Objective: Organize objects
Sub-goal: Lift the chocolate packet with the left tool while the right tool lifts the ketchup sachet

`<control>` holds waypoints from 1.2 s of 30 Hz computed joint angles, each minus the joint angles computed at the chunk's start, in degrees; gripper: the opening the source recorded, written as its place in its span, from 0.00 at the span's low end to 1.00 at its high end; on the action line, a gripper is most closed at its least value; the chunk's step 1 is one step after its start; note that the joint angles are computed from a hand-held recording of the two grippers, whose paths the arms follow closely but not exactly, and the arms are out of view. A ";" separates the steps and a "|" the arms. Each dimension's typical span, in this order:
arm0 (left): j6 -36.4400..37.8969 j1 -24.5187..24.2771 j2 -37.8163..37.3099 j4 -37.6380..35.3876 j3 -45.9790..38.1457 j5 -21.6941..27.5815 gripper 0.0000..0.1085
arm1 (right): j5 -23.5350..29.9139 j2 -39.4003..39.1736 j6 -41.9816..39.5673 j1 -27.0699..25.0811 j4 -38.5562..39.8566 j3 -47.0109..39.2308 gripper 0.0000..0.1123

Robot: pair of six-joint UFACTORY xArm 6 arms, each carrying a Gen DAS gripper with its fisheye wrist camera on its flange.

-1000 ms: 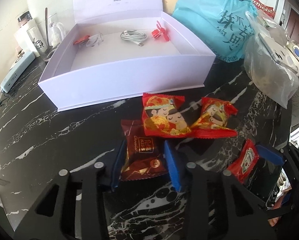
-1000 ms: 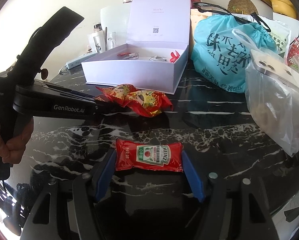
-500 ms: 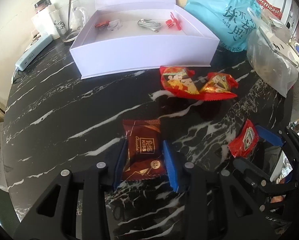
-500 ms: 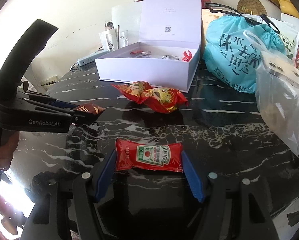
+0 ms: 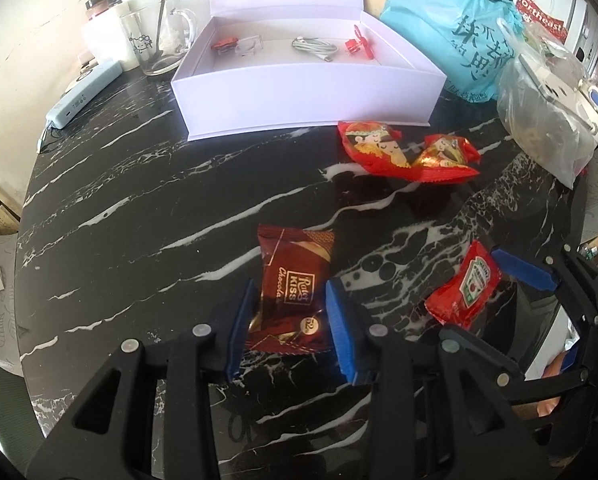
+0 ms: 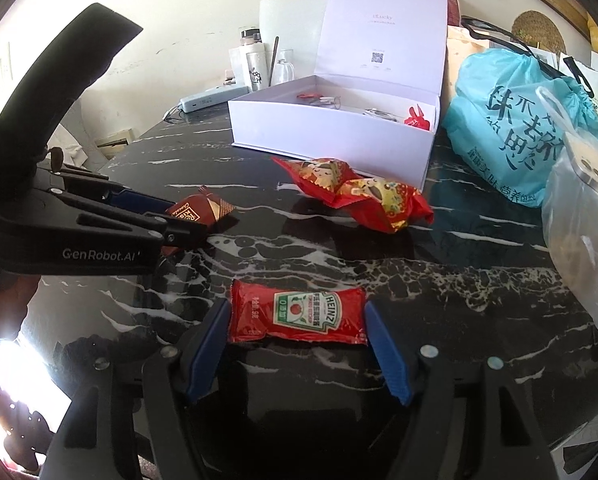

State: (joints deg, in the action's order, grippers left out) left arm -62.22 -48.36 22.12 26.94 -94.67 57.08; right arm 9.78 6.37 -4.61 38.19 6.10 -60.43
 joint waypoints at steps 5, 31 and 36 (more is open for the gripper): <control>0.30 -0.24 0.75 1.31 -0.75 0.06 0.40 | -0.41 0.51 -0.40 0.02 -0.39 -0.26 0.67; -1.42 0.05 0.86 0.40 -0.89 -1.30 0.32 | -3.59 0.90 -3.21 -0.25 5.79 0.18 0.56; -0.71 -0.18 0.85 -0.59 -1.29 -0.72 0.32 | -2.91 0.62 -4.38 -0.45 7.39 -0.01 0.56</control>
